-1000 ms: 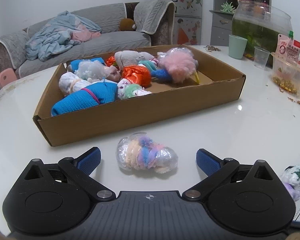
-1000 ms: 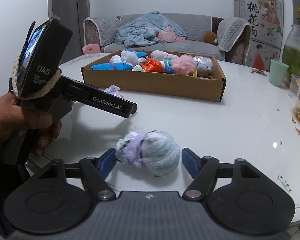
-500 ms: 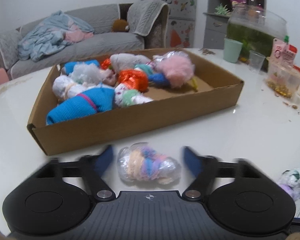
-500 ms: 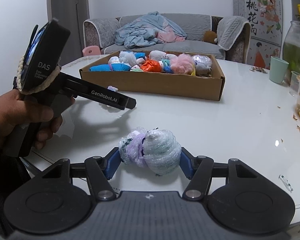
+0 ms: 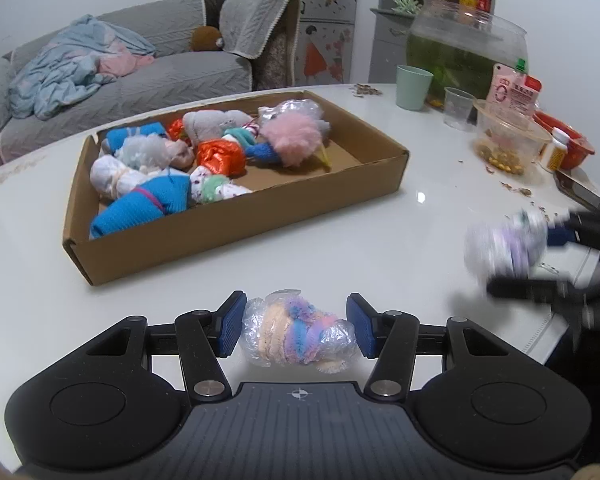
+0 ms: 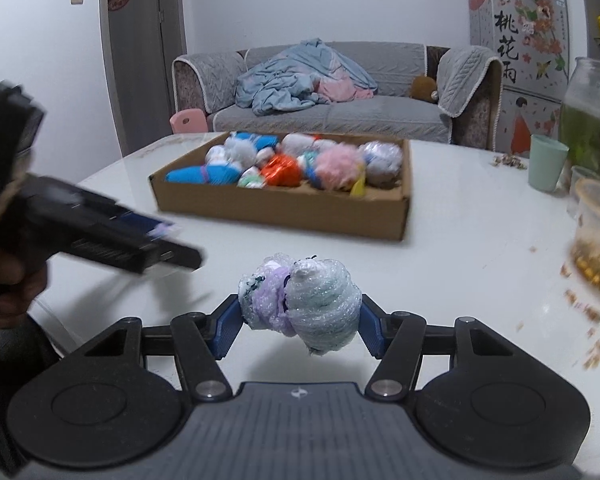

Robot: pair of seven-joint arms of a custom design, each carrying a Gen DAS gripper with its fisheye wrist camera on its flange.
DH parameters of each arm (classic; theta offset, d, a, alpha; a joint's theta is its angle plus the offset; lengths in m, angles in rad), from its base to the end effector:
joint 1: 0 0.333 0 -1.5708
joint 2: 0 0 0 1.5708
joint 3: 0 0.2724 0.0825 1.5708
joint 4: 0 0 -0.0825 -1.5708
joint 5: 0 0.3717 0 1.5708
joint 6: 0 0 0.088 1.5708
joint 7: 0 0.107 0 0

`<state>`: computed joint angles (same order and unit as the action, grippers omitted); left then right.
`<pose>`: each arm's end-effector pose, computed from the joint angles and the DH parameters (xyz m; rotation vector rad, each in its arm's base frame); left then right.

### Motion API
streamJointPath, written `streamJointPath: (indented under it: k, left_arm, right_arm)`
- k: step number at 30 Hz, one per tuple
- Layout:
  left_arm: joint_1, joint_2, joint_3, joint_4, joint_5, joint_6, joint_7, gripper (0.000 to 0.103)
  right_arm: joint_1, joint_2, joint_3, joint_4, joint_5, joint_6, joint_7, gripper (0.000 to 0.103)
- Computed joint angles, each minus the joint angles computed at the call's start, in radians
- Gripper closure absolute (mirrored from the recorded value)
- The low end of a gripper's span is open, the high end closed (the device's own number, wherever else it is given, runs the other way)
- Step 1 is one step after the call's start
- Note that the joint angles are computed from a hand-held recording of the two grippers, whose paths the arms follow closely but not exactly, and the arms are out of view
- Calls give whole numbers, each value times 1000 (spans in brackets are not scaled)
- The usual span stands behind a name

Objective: Organize objects
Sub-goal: 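Carry both bundles into the box and lower them inside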

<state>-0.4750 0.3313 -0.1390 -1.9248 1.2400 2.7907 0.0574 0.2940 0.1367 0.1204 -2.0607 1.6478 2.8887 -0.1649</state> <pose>0.4822 -0.3878 0.3250 -1.6267 1.9112 -0.8318 0.5432 0.1741 0.3628 -1.9405 0.9955 -0.4262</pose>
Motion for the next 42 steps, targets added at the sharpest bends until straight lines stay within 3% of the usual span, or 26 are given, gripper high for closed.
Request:
streamJointPath:
  k: [5,11,20,30,42]
  left_arm:
    - [13,-4,-34,30,-136,-22,197,42]
    - [12,35,-36,124,-247,-28,412,42]
    - [33,177,-21,360,-467,-42,734,42]
    - [51,345,-6,573,-671,-114,966,42]
    - [77,640,-31,938,-920,-204,1145,41]
  right_arm:
    - [-46,17,-24,66,-179,-127,93,46]
    - [-99,61,-20,187,-310,-266,74,46]
    - [-128,254,23,493,-560,-367,156,46]
    - [-128,534,66,874,-874,-457,318,46]
    - [-124,717,84,1142,-1050,-568,451,46]
